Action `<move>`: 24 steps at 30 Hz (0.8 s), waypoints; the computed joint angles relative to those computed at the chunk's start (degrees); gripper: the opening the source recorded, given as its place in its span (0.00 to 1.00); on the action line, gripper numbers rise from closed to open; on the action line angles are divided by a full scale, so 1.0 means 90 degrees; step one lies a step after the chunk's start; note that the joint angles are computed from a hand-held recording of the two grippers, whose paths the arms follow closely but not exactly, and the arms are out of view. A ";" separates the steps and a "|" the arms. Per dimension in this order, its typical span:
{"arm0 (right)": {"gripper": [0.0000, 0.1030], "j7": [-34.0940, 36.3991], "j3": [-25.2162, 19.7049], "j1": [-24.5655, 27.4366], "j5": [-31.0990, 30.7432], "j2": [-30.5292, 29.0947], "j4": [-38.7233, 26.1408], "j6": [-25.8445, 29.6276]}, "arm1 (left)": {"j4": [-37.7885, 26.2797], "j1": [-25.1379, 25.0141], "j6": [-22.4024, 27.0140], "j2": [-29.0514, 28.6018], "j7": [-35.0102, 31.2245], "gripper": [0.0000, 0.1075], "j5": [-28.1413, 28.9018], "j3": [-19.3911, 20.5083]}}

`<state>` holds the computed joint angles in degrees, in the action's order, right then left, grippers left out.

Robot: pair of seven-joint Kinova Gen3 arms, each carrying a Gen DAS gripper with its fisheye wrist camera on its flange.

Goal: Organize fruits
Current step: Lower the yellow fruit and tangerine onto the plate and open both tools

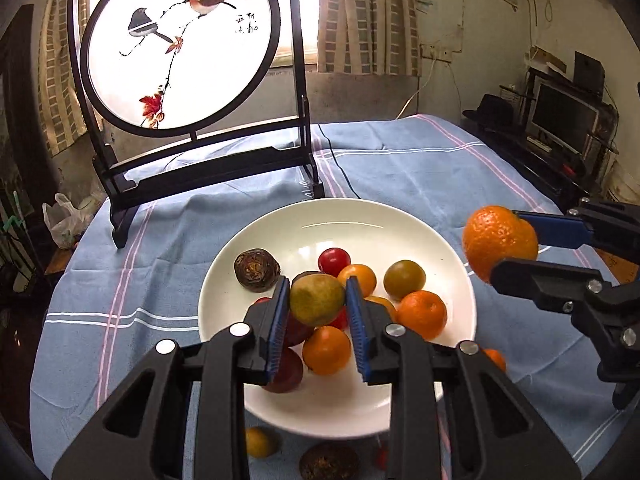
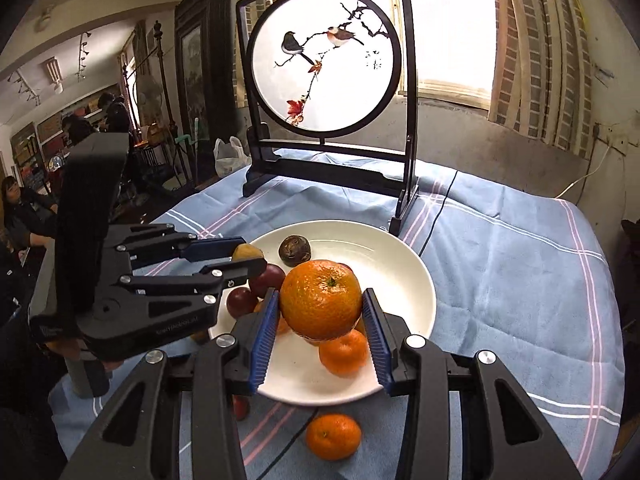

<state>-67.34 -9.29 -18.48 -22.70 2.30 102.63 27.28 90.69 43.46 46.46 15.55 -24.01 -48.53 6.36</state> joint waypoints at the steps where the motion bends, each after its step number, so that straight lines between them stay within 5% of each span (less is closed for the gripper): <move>1: 0.41 -0.0201 0.0007 -0.0046 0.0157 0.0095 -0.0067 -0.0053 | -0.0065 -0.0051 0.0005 0.0070 -0.0037 0.26 0.0065 -0.0003; 24: 0.43 -0.1909 -0.0001 -0.0346 0.1457 0.1250 -0.1088 0.0183 | -0.0434 0.0032 0.0229 0.0614 -0.0185 0.28 0.0062 -0.0380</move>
